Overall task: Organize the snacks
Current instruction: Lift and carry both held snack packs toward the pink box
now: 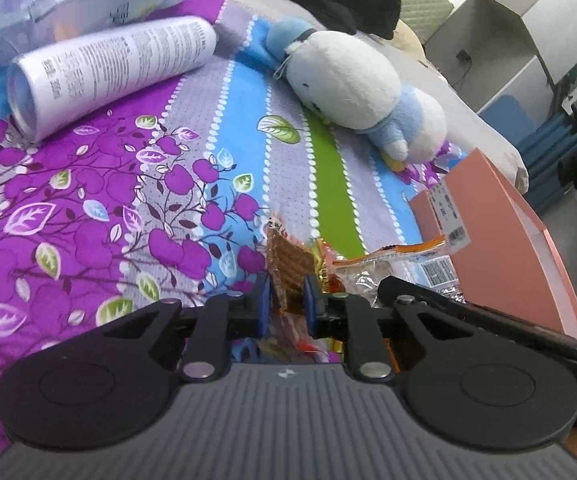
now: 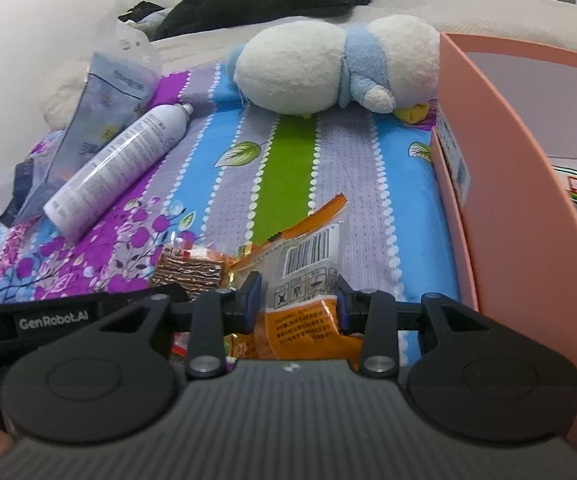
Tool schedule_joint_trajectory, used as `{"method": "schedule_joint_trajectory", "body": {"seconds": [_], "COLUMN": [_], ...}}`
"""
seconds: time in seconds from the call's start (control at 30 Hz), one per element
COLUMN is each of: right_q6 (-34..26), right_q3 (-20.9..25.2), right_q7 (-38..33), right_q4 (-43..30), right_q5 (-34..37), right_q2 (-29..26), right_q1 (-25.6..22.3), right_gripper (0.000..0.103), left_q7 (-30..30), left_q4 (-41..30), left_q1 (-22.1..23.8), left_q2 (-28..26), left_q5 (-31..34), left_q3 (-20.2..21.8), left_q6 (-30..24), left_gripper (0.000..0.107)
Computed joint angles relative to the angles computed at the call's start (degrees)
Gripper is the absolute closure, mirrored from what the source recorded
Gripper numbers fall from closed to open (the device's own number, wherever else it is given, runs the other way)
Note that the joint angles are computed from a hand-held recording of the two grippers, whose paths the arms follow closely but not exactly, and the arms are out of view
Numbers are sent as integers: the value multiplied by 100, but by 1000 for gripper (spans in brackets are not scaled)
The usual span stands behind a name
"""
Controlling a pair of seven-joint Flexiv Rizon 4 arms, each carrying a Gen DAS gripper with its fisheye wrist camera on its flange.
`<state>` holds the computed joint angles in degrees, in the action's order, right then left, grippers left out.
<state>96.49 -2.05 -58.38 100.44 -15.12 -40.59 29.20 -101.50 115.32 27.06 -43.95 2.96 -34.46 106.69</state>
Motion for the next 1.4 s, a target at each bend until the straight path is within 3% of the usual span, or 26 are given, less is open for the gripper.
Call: {"method": "schedule_joint_trajectory", "body": {"seconds": [0.17, 0.43, 0.77, 0.87, 0.97, 1.07, 1.3, 1.4], "right_q6": [356, 671, 1048, 1028, 1121, 1201, 1150, 1158], "right_q3": [-188, -66, -669, -621, -754, -820, -1257, -1665], "right_q7": [-105, -394, -942, -1010, -1173, -1363, -1768, -1965], "right_q4": [567, 1393, 2275, 2467, 2685, 2867, 3122, 3214], "right_q5": [125, 372, 1141, 1346, 1550, 1802, 2351, 2577], "right_q2": [371, 1011, 1738, 1998, 2251, 2462, 2829, 2980], "right_q1": [169, 199, 1015, 1058, 1299, 1500, 2143, 2588], "right_gripper": [64, 64, 64, 64, 64, 64, 64, 64], "left_q7": [-212, -566, -992, -911, -948, -732, -1134, -1023], "left_q4": [412, 1064, 1754, 1894, 2079, 2246, 2552, 2594], "left_q1": [-318, -697, -1341, -2005, -2372, -3217, -3152, -3542], "left_q2": [529, 1374, 2273, 2565, 2840, 3004, 3356, 3483], "left_q5": [-43, -4, 69, -101, -223, -729, -592, -810], "left_q3": [349, 772, 1394, 1993, 2284, 2926, 2733, 2976], "left_q6": [196, 269, 314, 359, 400, 492, 450, 431], "left_gripper": [92, 96, 97, 97, 97, 97, 97, 97]}}
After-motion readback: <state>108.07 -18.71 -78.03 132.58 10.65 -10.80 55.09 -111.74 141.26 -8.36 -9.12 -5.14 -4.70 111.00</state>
